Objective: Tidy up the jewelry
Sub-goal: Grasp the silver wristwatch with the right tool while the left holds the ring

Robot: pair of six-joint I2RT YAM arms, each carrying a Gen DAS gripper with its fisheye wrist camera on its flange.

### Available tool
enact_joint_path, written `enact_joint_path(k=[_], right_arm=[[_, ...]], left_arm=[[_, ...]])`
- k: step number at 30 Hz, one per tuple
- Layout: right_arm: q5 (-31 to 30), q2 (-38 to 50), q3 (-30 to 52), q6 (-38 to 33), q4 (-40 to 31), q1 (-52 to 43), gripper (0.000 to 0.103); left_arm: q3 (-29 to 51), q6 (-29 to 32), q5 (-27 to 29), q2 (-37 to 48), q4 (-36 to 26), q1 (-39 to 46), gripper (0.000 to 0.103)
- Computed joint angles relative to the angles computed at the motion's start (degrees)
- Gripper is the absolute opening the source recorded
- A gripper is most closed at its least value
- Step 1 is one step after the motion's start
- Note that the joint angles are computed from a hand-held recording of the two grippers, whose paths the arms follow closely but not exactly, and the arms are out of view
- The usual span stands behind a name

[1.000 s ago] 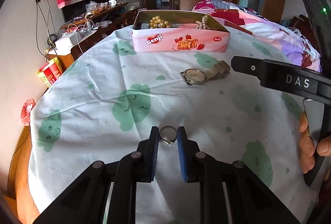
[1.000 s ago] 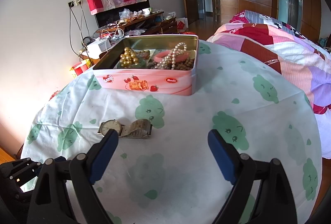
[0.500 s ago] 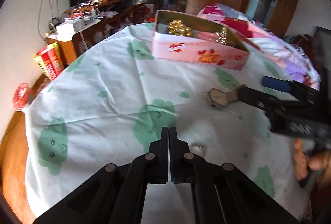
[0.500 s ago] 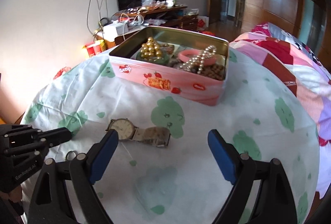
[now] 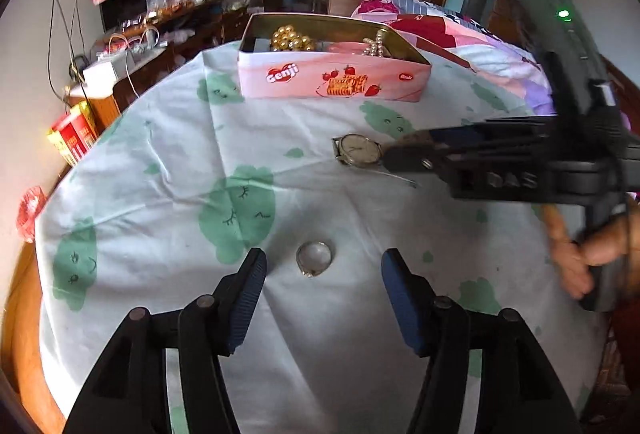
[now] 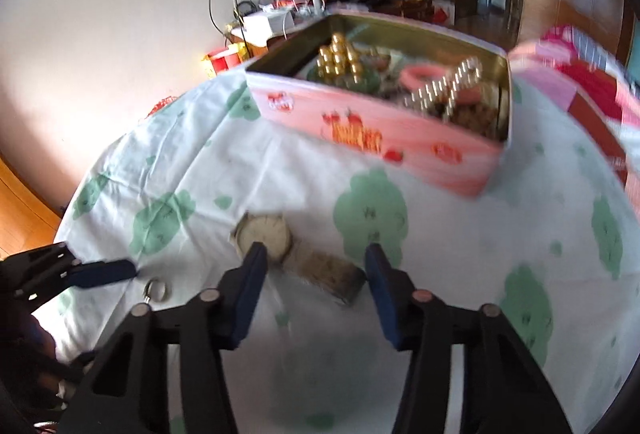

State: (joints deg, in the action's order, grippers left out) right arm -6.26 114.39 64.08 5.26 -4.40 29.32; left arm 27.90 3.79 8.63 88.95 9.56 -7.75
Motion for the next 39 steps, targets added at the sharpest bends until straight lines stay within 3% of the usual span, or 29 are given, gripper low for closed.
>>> enact_joint_path(k=[1,4,10,15,18,26,29,31,33,35,39], right_arm=[[-0.1,-0.9,-0.9,0.0,-0.2,-0.1,0.051],[-0.9,-2.9,-2.7,-0.5,-1.7,0.2,0.051],[2.2,-3.6,-4.1,-1.6,1.4,0.5,0.052],[2.9,-2.4,-2.7,-3.7,2.6,0.5,0.063],[2.1,-1.4,-0.8,-5.2,2.2,0.5,0.063],[2.2,6.1,8.2,-9.5,-1.8,2.6,0.071],[4.3,5.7,6.3,-12.1,0.0,3.7,0.072],[3.5,5.4,6.0,-12.0,-0.4,3.3,0.068],[3.9,5.0,6.0,-11.3,-0.9,2.9,0.048],[4.3,4.6,6.1,-10.6,-1.6,2.5,0.036],[4.2,3.5,4.5,-7.1,-0.6,1.2,0.036]], left_arm=[[-0.3,0.4,-1.7,0.1,0.9,-0.8,0.037],[0.1,1.0,-3.0,1.0,1.8,-0.9,0.02],[-1.2,2.8,-2.5,0.6,3.6,-0.6,0.018],[-1.5,2.7,-1.8,0.3,3.7,-0.3,0.018],[-2.7,2.9,-1.2,-1.1,4.6,0.4,0.007],[-3.6,5.0,3.0,-3.4,3.0,3.4,0.007],[-3.7,6.1,4.9,-4.0,1.9,3.6,0.016],[-2.8,6.2,3.6,-2.9,0.8,2.2,0.026],[-2.3,6.1,2.7,-1.7,0.2,1.0,0.029],[-2.4,6.1,2.0,-1.9,0.2,0.1,0.038],[-1.8,3.7,-0.1,-1.4,0.3,-0.5,0.038]])
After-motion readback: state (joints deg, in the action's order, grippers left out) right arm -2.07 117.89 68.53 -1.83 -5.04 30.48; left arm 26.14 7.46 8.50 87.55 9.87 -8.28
